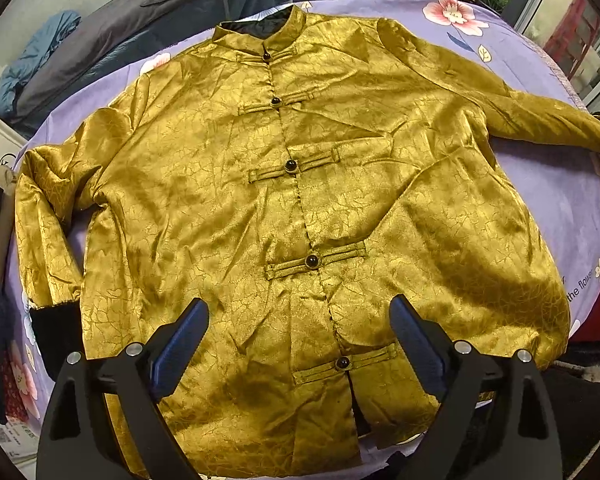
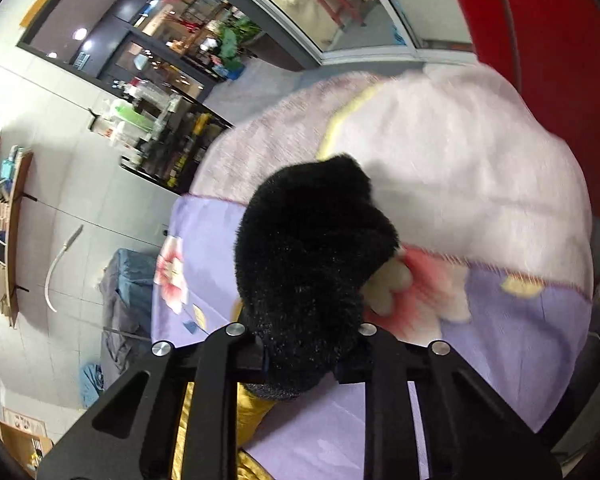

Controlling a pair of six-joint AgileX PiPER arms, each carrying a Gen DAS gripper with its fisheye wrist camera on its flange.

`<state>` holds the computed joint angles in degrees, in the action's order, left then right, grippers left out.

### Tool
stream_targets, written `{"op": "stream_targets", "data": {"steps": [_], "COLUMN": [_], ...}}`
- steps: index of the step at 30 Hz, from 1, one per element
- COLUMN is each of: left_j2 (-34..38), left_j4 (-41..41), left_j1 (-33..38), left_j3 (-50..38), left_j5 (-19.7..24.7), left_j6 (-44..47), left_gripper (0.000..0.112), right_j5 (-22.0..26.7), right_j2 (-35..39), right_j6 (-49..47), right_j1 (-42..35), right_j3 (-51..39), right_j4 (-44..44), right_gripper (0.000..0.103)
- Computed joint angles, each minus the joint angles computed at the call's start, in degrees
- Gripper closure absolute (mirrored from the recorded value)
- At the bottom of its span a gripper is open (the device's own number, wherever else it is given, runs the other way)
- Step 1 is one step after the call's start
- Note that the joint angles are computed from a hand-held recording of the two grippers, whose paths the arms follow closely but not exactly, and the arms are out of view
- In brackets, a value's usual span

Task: Fold large clothes
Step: 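Carry the held sleeve across the jacket body with the right gripper and release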

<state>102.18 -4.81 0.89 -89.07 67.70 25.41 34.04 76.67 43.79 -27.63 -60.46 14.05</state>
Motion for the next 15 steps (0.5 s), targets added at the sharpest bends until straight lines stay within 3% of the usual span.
{"op": "stream_targets", "data": {"steps": [3, 7, 12, 15], "left_j2": [0.3, 0.8, 1.2, 1.3], "left_j4": [-1.2, -1.8, -2.4, -2.3], "left_j1": [1.4, 3.4, 5.3, 6.2], "left_j3": [-0.5, -0.6, -1.2, -1.8], "left_j5": [0.0, -0.2, -0.3, -0.4], "left_j6": [0.0, -0.8, -2.3, -2.8], "left_gripper": [0.023, 0.023, 0.023, 0.023], "right_j5": [3.1, 7.7, 19.8, 23.8], "right_j2": [3.0, 7.6, 20.8, 32.2], "right_j6": [-2.5, 0.6, -2.3, -10.2], "right_j1": [0.9, 9.9, 24.2, 33.3], "right_j3": [-6.5, -17.5, -42.4, -59.6], "right_j4": [-0.1, -10.5, -18.2, -19.8], "right_gripper": [0.083, 0.083, 0.083, 0.083]}}
